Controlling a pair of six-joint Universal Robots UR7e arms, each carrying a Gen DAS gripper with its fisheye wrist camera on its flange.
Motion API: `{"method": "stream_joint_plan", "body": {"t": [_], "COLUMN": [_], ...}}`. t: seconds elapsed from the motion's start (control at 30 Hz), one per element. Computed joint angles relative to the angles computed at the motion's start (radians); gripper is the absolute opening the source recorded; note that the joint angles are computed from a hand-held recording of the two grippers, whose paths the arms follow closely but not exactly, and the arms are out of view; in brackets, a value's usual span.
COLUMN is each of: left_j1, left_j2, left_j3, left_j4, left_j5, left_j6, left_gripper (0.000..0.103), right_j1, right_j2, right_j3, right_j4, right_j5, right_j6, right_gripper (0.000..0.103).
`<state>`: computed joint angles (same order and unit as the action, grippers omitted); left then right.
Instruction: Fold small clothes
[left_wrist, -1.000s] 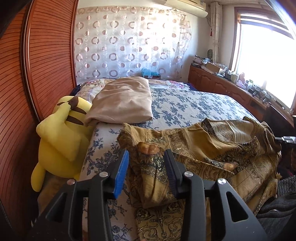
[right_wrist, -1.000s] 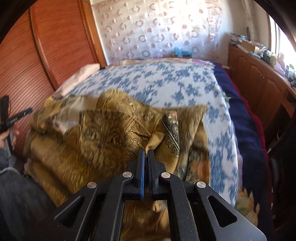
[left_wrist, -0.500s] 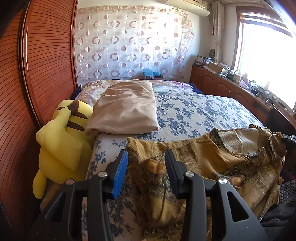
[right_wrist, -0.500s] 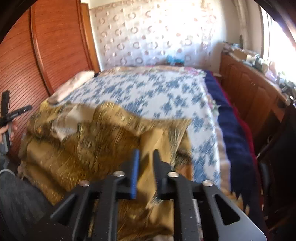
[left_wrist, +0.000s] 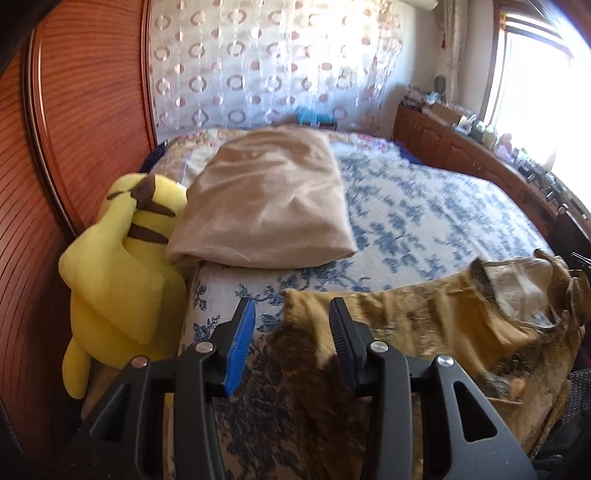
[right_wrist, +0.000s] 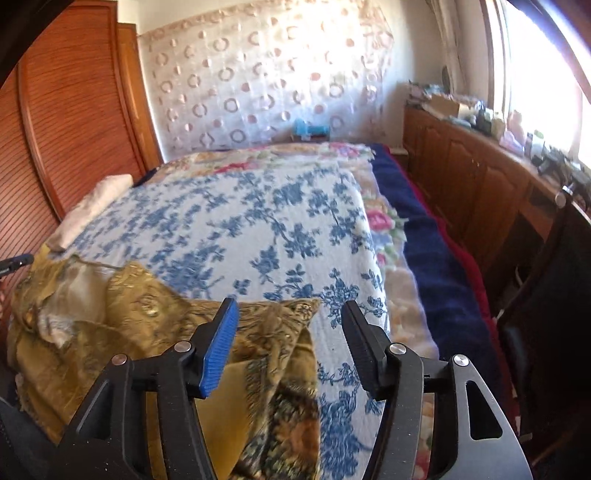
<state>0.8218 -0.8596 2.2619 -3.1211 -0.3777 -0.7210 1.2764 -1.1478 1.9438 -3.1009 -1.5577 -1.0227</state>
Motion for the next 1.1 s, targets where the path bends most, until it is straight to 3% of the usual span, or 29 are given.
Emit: {"method": "stream_joint_plan", "body": {"t": [0.2, 0.57, 0.7, 0.83, 0.9, 1.1], "left_j1": [0.068, 0.064, 0.061, 0.055, 0.034, -0.055], "left_j2": [-0.018, 0.002, 0.007, 0.019, 0.037, 0.04], "left_j3": [-0.018, -0.008, -0.005, -0.005, -0.01, 0.005], "left_j4": [0.037, -0.061, -0.089, -0.133, -0.123, -0.143], "left_j5": [-0.081, -0.105, -0.124, -0.14, -0.093, -0.007], "left_j6": [-0.02, 0.061, 0.096, 0.133, 0.141, 0.149], "left_gripper": [0.04, 0.04, 0.028, 0.005, 0.002, 0.001], "right_j1": [0.008, 0.023, 0.024, 0.029, 0.03, 0.028], "right_j2": [0.056, 0.101, 0.096, 0.085, 0.082, 0.044], "right_j3": [-0.066, -0.101, -0.093, -0.065, -0.056, 0.007], "right_j4": [0.069, 0.092, 0.101, 0.091, 0.085, 0.027], "right_j5": [-0.057, -0.118, -0.12, -0.13, -0.134, -0.102], "right_j6": [0.03, 0.026, 0.013, -0.035, -0.058, -0.104], "right_gripper": [0.06, 0.062, 0.061, 0.026, 0.011, 0.003]}}
